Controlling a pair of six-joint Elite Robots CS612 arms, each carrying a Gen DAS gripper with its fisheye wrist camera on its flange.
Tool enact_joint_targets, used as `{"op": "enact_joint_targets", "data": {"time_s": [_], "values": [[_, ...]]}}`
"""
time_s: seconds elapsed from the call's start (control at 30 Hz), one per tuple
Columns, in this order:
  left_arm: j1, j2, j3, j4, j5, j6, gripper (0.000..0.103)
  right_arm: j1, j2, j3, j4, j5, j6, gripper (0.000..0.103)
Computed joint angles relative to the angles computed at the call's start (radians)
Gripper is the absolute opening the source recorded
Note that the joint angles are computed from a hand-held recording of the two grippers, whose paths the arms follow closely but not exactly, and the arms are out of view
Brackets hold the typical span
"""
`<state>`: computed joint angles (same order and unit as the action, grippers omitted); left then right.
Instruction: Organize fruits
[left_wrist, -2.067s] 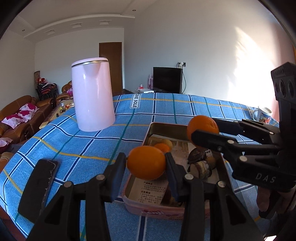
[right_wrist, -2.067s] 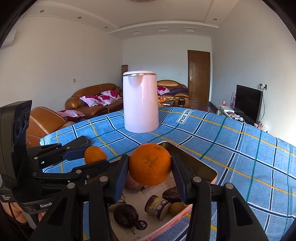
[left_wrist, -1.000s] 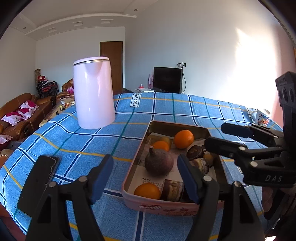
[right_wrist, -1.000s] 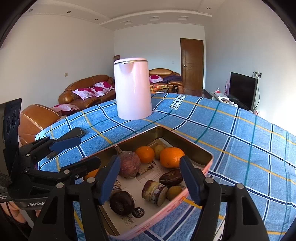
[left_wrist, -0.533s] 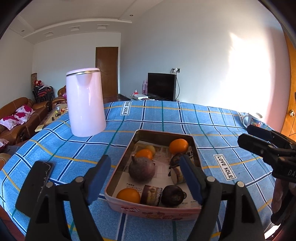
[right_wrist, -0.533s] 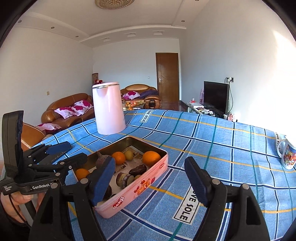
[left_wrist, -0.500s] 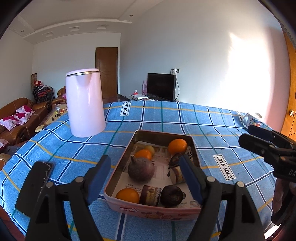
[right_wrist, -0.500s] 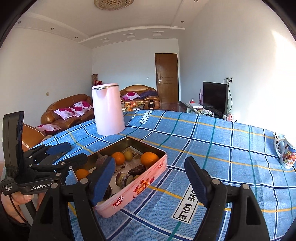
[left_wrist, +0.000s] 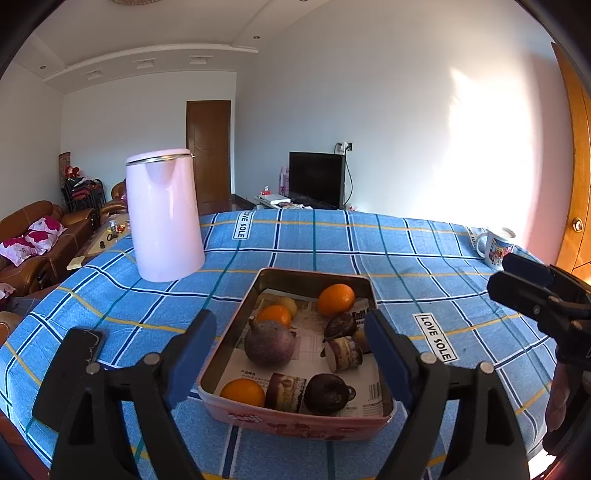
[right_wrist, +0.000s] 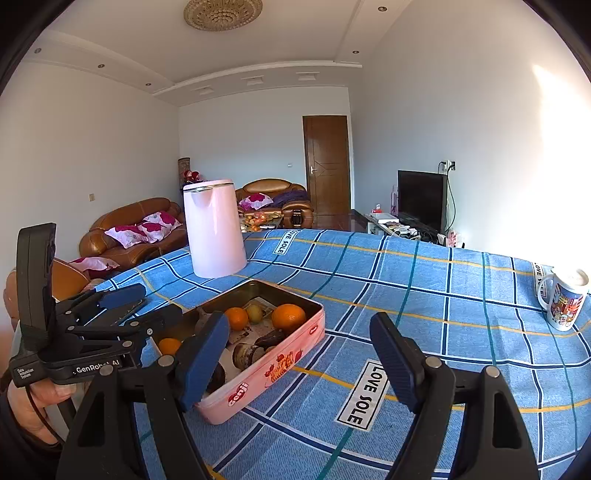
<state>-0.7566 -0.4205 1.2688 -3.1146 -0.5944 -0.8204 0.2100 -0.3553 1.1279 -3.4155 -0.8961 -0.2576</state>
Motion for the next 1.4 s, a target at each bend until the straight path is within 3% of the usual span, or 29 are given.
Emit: {"op": "enact_joint_targets", "data": {"time_s": [0.37, 0.53, 0.97, 1.4], "values": [[-0.001, 0.004, -0.012, 0.005, -0.003, 0.015, 0.087, -0.006, -0.002, 0.009, -0.014, 0.001, 0.018, 0.08], [-0.002, 0.008, -0.022, 0.006, 0.0, 0.023, 0.096, -0.009, -0.004, 0.013, -0.023, -0.004, 0.027, 0.081], [-0.008, 0.01, -0.046, -0.06, 0.008, 0.102, 0.103, -0.026, -0.007, 0.024, -0.068, -0.009, 0.07, 0.081], [-0.001, 0.01, -0.063, 0.037, -0.016, 0.048, 0.103, -0.032, -0.005, 0.028, -0.071, -0.01, 0.082, 0.081]]}}
